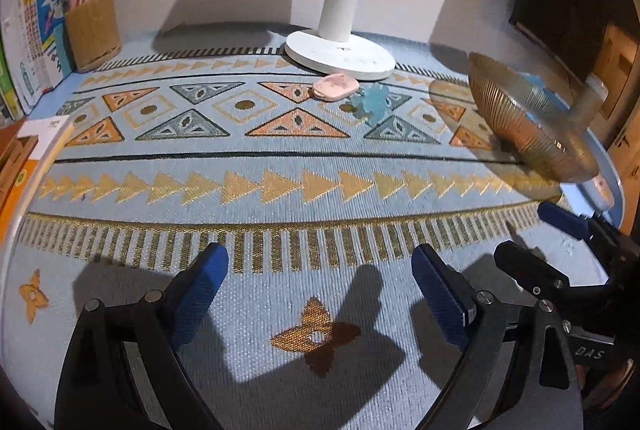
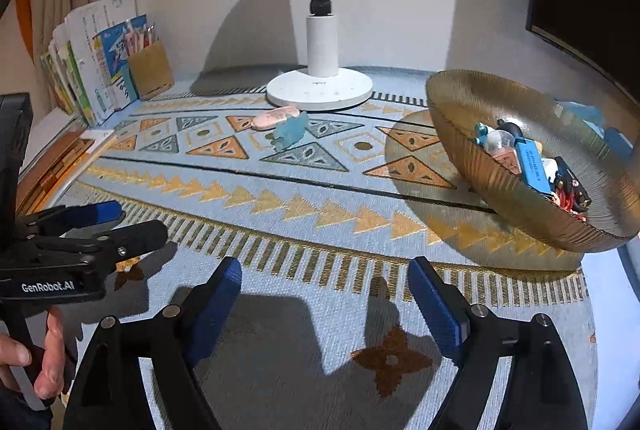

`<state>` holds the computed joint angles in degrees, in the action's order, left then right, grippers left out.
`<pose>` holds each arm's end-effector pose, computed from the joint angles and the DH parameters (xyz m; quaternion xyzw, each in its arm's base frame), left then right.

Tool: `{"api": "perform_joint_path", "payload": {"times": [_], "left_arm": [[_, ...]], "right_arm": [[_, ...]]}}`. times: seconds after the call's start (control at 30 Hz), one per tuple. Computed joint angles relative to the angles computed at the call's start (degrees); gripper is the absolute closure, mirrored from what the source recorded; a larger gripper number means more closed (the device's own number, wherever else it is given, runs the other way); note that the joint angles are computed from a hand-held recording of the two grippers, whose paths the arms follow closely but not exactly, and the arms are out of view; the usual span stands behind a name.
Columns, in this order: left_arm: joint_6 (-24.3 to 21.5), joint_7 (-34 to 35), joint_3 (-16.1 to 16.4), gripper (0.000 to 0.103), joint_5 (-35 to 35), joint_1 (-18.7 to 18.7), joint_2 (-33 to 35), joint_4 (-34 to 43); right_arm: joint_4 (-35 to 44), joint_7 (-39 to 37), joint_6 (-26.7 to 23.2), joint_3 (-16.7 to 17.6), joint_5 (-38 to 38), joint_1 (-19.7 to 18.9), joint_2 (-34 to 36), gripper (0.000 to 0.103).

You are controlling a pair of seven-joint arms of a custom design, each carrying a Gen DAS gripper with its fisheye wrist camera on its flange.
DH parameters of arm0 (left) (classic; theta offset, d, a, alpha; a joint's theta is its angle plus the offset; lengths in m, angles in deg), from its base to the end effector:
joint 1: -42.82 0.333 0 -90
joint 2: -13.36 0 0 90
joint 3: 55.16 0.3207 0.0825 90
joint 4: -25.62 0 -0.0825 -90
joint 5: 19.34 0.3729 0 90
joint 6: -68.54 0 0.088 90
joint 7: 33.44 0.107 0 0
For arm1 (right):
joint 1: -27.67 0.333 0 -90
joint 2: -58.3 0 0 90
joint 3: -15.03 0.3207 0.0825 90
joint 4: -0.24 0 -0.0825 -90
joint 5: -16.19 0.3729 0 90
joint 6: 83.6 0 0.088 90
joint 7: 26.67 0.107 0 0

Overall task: Organize rigid objects
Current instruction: 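Withdraw both open tools back toward the pink eraser and blue figure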

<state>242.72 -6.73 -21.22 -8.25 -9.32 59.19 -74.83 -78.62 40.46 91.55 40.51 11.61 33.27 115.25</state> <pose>0.6348 -0.2986 0.2451 -0.7603 0.5484 -0.2609 0.2305 0.7128 0.3043 0.2471 -0.8317 0.3945 -0.1537 0.3593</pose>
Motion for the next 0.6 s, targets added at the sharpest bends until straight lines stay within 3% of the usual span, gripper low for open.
{"api": "perform_joint_path", "payload": {"times": [0.2, 0.6], "left_arm": [[-3.63, 0.05, -0.4, 0.01, 3.83, -0.08, 0.44, 2.29], [-4.98, -6.45, -2.06, 0.01, 12.29, 1.7, -0.69, 2.66]], "right_arm": [[-0.67, 1.15, 1.17, -2.23, -1.1, 1.54, -0.68, 0.015], [-0.26, 3.31, 1.02, -4.11, -2.45, 2.83, -0.75, 0.015]]}}
